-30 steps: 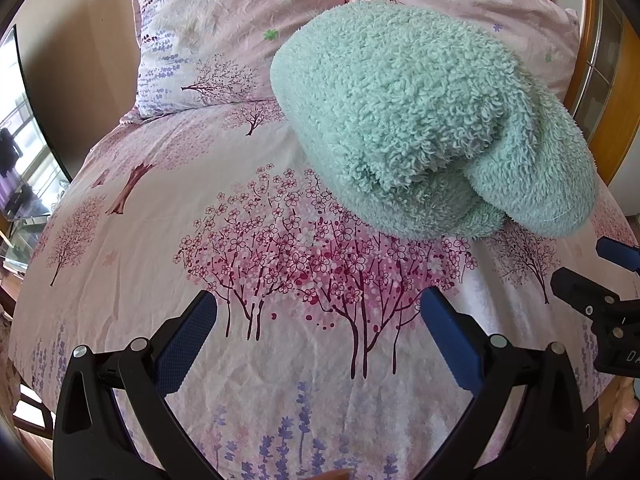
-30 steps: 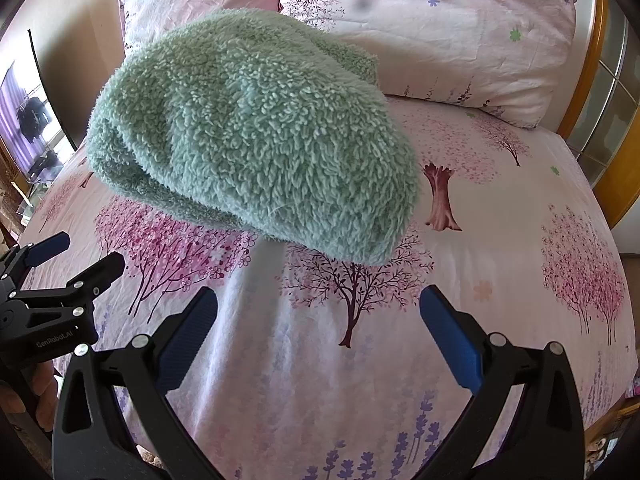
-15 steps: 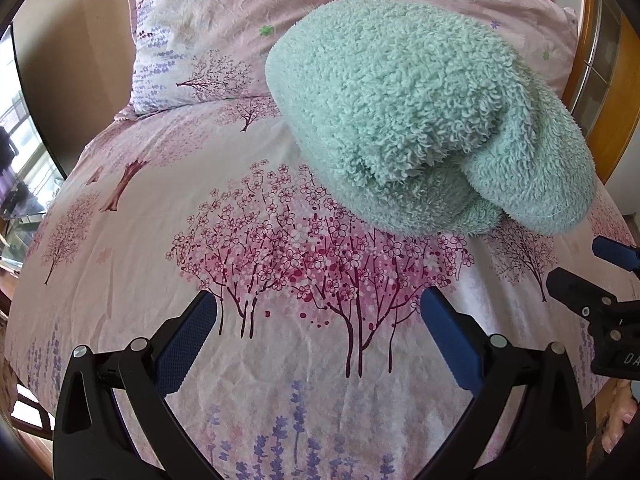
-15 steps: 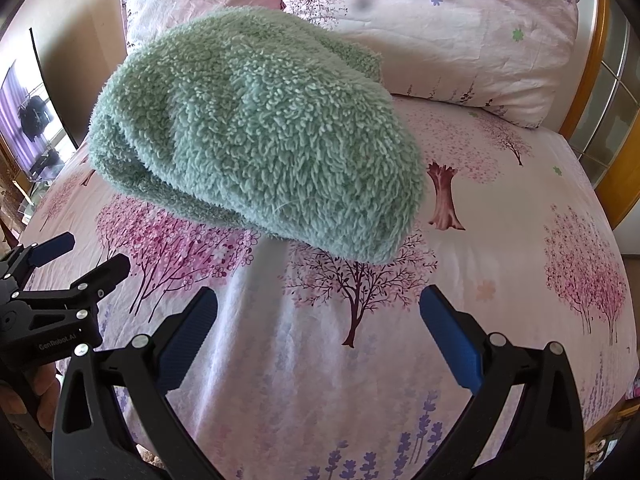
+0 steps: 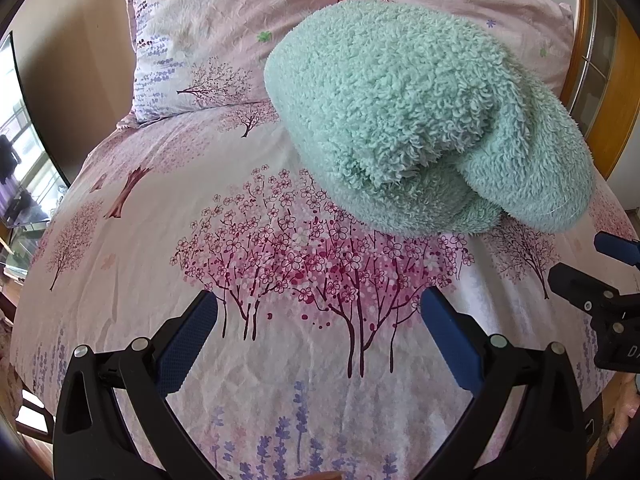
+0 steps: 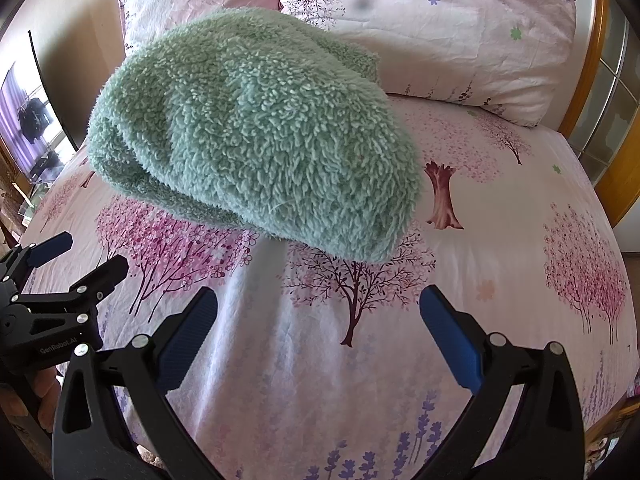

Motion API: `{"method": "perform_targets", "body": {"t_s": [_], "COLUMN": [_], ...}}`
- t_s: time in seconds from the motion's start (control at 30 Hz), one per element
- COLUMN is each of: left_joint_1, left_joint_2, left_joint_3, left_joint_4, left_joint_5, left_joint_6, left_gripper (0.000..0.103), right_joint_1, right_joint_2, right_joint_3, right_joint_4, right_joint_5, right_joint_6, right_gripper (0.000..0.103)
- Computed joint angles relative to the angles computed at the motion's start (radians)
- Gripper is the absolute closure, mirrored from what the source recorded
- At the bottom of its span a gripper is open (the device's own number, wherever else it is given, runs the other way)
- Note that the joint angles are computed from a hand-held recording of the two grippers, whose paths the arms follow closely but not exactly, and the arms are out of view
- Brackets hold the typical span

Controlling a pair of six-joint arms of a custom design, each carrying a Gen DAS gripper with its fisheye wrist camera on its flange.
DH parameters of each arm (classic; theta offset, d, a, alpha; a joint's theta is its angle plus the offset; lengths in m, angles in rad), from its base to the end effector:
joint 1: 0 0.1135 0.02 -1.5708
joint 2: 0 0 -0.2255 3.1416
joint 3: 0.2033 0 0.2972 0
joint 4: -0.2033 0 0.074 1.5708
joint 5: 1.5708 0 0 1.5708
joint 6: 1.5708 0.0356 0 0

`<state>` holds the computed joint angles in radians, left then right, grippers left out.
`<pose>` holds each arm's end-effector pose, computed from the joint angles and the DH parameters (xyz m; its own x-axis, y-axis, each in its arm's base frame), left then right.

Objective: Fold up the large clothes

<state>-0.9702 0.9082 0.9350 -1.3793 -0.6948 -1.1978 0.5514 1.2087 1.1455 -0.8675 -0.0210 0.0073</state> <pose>0.1276 -0.1460 0.2601 -0.7183 -0.2173 -0.6610 -0.3114 0.9499 0.0261 0.2550 0.1577 0.2780 -0.6871 -0.4140 -0.5971 -0.5294 0.8481 0.0212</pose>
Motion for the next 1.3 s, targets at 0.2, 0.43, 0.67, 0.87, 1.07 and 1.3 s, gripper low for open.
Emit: {"method": "perform_targets", "body": {"t_s": [0.2,0.43,0.67,0.87,1.07,1.3], "left_joint_1": [0.009,0.007,0.010,0.013,0.013,0.020], "left_joint_2": [-0.008,-0.008,-0.012,-0.014,-0.011,-0.021], "left_joint_3": [-0.007,-0.006,-0.004,-0.005,-0.006,-0.014], "left_joint_4": [0.006,0.005,0.001,0.002,0.000,0.007], "left_joint_5": [0.007,0.007,0.008,0.009,0.007,0.012], "left_joint_6": [0.013,0.010,0.010,0.015,0.010,0.025], "left_gripper": [0.001,0.001,0.001,0.001,0.001,0.001], "right_joint_1": [0.000,-0.006,-0.007,-0.011,-0.008,0.000], "right_joint_2": [0.000,0.003,0.006,0.015,0.017,0.015], "right_joint_3": [0.000,0.003,0.007,0.018,0.022,0.019], "right_joint_4": [0.000,0.001,0.000,-0.004,-0.007,-0.007], "right_joint_5": [0.001,-0.006,-0.006,-0.008,-0.008,-0.001], "right_joint_6": [0.003,-0.004,-0.007,-0.012,-0.012,-0.005], "right_gripper": [0.002,0.002,0.002,0.002,0.002,0.002]}}
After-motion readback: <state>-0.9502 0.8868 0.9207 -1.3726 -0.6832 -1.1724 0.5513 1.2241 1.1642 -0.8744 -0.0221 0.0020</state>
